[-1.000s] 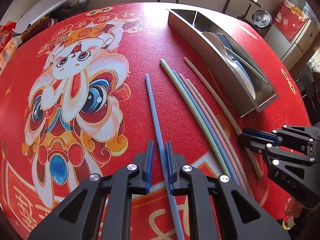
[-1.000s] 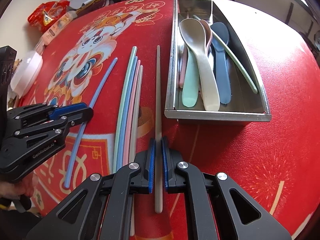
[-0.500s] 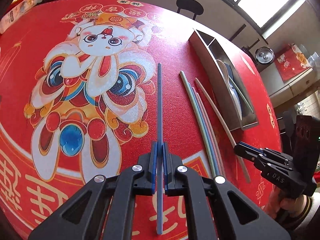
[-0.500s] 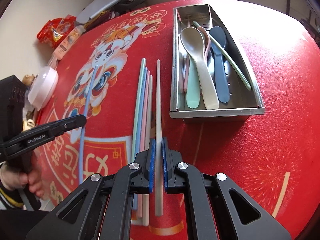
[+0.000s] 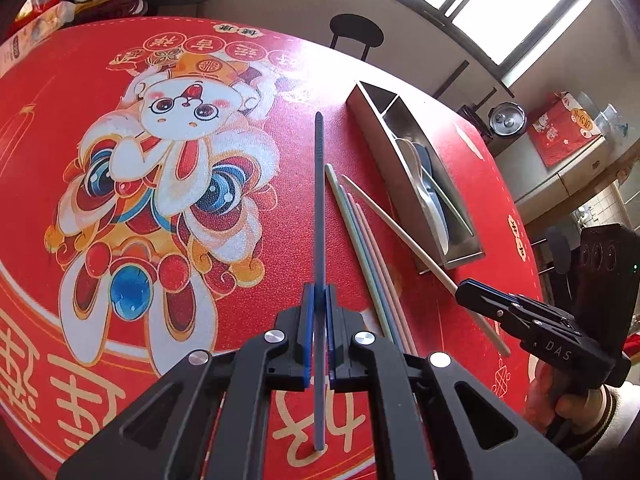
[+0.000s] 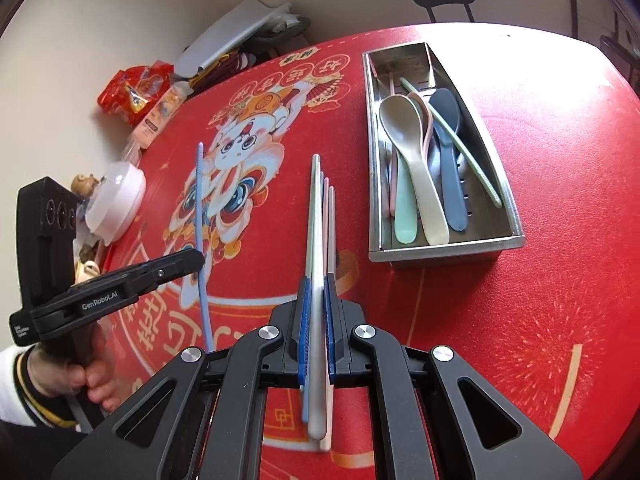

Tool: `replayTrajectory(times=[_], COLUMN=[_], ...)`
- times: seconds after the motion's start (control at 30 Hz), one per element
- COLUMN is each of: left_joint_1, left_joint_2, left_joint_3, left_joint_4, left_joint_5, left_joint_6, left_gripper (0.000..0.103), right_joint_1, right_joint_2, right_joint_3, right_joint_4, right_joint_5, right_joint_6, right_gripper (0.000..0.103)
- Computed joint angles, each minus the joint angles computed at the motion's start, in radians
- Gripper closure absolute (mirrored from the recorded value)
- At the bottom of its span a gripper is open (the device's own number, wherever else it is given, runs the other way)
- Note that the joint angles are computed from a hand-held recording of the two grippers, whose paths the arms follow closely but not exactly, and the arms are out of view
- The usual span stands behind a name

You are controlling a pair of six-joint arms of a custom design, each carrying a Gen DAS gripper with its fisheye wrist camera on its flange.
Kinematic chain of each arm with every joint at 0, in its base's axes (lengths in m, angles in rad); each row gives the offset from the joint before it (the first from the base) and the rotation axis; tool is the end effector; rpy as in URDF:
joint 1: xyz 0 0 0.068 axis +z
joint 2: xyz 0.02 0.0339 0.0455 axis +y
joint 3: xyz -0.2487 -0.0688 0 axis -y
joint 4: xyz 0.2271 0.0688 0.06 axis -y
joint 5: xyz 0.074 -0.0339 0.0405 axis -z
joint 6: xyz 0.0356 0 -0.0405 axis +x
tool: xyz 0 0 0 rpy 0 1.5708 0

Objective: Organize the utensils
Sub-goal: 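Lift the beige chopstick with the right tool while the left tool raises the blue chopstick, then lower both chopsticks into the caddy and open both tools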

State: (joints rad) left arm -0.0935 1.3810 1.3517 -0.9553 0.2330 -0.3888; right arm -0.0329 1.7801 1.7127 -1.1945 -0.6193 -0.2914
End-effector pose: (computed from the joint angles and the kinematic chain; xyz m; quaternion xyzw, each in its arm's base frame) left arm 0.2600 -0.0326 0.3206 -0.1067 0.9455 -0.1766 0.2521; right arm 0.3341 0.0097 0.3032 -0.1678 0.9272 0.2735 0.1932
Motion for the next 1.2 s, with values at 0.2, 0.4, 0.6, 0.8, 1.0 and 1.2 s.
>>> replayTrajectory(times=[0.2, 0.4, 0.6, 0.8, 1.0, 1.2], left_joint_1=[0.003, 0.009, -0.001, -0.008, -0.036, -0.076], left_joint_2=[0.005, 0.013, 0.031, 0.061, 0.145, 0.285], left_joint_3=[0.055, 0.113, 0.182, 0.268, 0.409, 0.591], left_joint_4=[-0.010, -0.017, -0.023, -0.032, -0.056, -0.089], left_joint_5=[-0.004, 0.005, 0.015, 0.033, 0.060, 0.089], left_joint_6=[0.013, 0.016, 0.020, 0.018, 0.028, 0.035], left_gripper=[0.098, 0.098, 0.098, 0.098, 0.098, 0.098], right_joint_1=[-0.034, -0.067, -0.094, -0.110, -0.120, -0.141], right_joint_2=[0.010, 0.039, 0.067, 0.080, 0.105, 0.150], right_joint_3=[0.069, 0.157, 0.225, 0.259, 0.296, 0.365], right_joint_4=[-0.010, -0.026, -0.036, -0.038, -0.038, -0.033], right_joint_5=[-0.045, -0.077, -0.090, -0.098, -0.091, -0.077], right_joint_6=[0.033, 0.074, 0.096, 0.110, 0.121, 0.131], right_gripper=[0.096, 0.096, 0.096, 0.096, 0.096, 0.096])
